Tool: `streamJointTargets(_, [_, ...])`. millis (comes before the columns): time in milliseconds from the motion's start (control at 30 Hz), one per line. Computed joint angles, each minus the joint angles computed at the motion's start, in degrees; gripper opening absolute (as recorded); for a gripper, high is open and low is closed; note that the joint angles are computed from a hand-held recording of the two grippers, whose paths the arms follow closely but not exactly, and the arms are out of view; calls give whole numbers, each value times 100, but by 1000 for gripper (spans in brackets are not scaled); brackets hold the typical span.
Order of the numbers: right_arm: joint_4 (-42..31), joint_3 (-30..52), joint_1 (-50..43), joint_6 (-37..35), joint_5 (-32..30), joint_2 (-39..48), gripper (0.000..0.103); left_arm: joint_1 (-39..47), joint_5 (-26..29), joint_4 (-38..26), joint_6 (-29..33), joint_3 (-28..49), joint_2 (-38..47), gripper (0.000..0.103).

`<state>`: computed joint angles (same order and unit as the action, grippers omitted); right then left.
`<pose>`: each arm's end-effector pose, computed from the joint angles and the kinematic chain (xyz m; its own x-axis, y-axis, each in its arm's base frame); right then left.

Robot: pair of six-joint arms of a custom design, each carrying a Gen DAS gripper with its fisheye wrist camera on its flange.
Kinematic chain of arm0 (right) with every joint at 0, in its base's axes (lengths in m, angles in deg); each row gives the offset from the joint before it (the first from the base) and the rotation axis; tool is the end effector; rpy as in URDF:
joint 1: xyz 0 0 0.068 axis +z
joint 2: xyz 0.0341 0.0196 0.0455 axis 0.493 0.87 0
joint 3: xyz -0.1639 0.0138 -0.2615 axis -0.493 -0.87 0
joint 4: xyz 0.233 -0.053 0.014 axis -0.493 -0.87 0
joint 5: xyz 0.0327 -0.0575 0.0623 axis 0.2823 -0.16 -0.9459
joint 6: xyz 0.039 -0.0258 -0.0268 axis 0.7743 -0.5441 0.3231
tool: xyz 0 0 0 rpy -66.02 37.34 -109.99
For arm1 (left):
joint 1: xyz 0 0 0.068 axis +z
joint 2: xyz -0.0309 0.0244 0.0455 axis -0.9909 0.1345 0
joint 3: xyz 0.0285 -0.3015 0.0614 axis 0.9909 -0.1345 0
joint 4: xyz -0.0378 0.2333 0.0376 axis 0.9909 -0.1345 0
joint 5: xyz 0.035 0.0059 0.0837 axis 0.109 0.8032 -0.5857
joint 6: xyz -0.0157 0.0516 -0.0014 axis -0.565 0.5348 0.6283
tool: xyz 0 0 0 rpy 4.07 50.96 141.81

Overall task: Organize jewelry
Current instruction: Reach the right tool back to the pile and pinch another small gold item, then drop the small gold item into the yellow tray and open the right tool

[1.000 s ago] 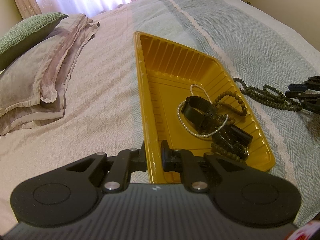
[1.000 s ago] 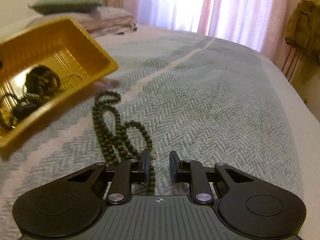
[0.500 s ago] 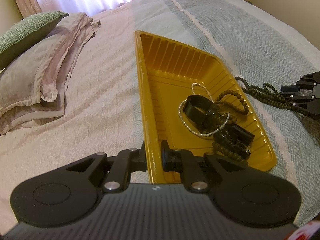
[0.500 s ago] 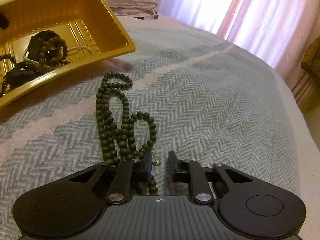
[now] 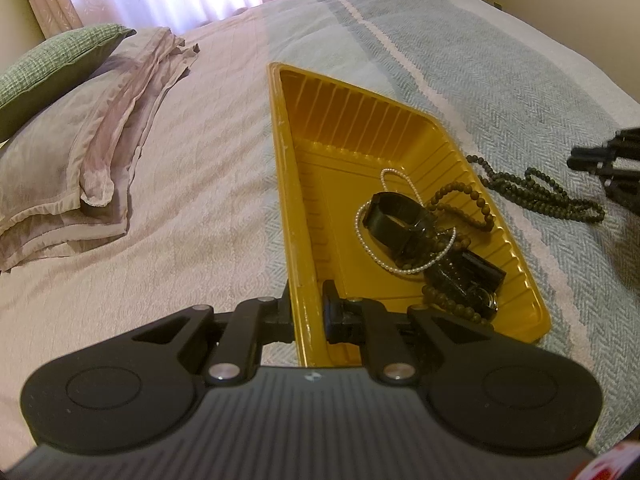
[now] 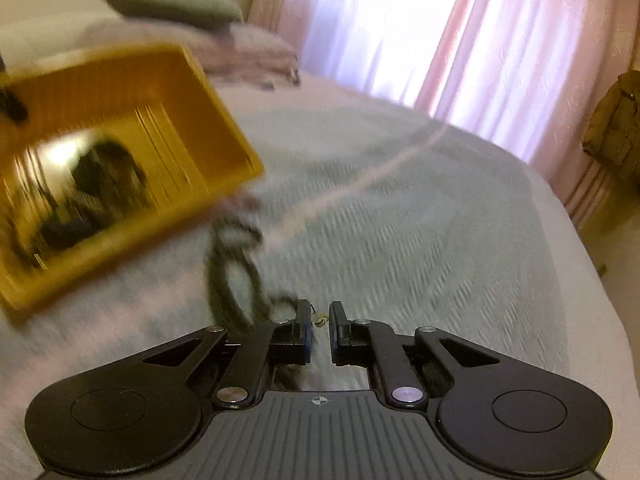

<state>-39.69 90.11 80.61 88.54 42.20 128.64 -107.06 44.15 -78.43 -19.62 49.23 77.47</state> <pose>0.1127 0.0977 0.1776 -0.6062 -0.1090 -0.7878 0.0896 0.9749 -0.2039 0.2706 -0.1283 0.2539 -0.4582 0.6727 -0.5810 0.7251 0.6609 0.1933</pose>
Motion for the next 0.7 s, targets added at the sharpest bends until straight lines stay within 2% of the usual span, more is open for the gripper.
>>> streamJointTargets(167, [520,491,184,-226,-463,-197,9,-26,-42,8,7,-6,4,10])
streamJointTargets(400, [1633,1043,190,-652,-1265,764,9,-32,-43,13,11,-20,1,10])
streamJointTargets(700, [2220,1403,94,-739,-1795,1634,9,0,13,36,29,-26,8,10])
